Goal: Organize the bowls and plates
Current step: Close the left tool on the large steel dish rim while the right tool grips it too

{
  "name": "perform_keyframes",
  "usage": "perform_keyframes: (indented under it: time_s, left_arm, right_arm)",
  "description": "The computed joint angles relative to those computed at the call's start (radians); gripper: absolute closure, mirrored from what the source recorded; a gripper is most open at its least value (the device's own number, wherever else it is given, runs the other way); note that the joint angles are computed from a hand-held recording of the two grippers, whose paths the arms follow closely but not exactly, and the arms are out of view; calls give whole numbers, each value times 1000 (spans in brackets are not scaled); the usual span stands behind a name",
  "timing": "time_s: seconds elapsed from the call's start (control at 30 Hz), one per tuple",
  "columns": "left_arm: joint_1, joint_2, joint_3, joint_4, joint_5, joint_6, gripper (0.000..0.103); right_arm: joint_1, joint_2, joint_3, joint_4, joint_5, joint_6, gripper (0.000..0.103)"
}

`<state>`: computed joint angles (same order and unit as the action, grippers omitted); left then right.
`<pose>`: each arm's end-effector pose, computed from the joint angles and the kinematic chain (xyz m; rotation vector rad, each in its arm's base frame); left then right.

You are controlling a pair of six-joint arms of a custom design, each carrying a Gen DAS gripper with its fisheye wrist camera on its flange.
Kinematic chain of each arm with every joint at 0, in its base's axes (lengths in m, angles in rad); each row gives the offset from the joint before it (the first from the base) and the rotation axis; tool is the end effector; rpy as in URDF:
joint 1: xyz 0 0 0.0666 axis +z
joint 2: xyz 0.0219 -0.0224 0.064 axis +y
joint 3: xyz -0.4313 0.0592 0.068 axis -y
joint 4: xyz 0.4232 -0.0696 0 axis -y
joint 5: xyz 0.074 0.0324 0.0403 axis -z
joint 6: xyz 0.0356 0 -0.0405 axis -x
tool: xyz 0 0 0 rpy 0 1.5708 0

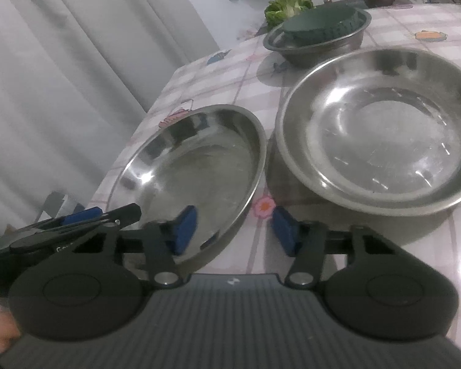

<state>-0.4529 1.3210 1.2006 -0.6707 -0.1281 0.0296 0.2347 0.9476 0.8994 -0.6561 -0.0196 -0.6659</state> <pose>0.4316 -0.2054 0.4366 0.4339 2.3149 -0.0845 0.3223 0.0774 0.4290 0.4869 2.2724 0.4884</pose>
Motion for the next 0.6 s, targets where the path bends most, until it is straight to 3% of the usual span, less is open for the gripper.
perform_keyframes:
  time_s: [0.07,0.2,0.27,0.6]
  left_arm:
    - [-3,9,6,-8,-8,-7,43]
    - [-5,21,21,-48,14,4,70]
    - [-11,17,18,-50,9,8,72]
    - [-21,-54,-26,-84,41,21,74]
  right_arm:
    - [-4,6,2,3,3,15,66]
    - [-8,2,1,8,-14,35,79]
    - [2,3,9,4,-3,58,84]
    - [24,-45,7,-56,20,83,83]
